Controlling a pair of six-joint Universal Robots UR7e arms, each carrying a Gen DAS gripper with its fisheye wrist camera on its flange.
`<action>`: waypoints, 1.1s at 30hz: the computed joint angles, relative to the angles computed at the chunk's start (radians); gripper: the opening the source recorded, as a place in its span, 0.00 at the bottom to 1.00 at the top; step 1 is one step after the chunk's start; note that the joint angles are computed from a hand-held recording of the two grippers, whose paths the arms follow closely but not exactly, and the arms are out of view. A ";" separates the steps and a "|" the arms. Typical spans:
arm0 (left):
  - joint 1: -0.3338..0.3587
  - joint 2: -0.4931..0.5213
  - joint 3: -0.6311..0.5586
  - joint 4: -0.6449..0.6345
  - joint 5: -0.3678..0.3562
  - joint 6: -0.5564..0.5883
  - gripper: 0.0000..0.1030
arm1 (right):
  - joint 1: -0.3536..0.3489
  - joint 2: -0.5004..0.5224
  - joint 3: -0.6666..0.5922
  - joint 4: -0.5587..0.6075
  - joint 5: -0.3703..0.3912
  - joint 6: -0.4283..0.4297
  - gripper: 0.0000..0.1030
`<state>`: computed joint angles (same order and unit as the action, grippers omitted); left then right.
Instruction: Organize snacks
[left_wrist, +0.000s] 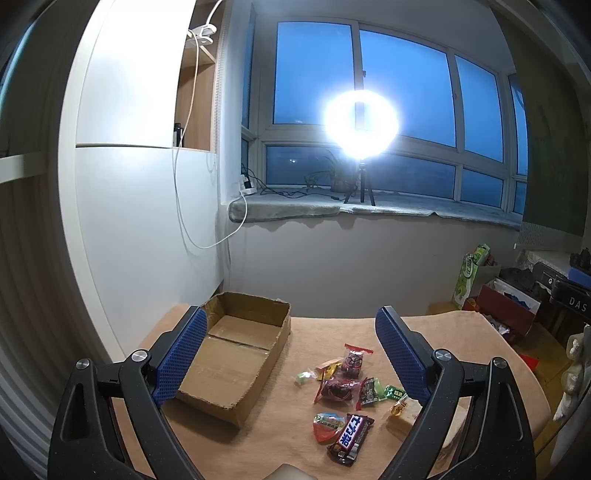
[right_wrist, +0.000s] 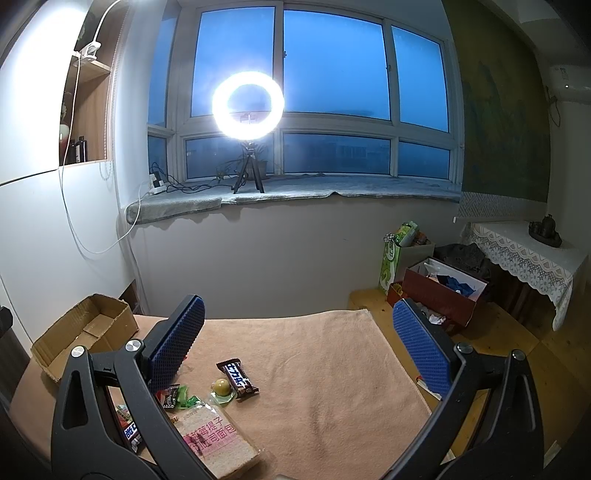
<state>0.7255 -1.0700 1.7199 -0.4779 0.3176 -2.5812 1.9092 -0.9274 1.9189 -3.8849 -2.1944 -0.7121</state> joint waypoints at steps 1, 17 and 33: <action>0.000 -0.001 0.001 0.000 0.001 0.000 0.90 | 0.000 0.002 -0.001 -0.002 0.000 0.000 1.00; -0.003 -0.003 0.008 -0.009 0.004 0.006 0.90 | -0.001 -0.001 -0.001 0.005 -0.002 0.007 1.00; -0.009 -0.003 0.005 0.018 0.002 -0.016 0.90 | -0.004 0.000 0.002 0.002 0.003 0.008 1.00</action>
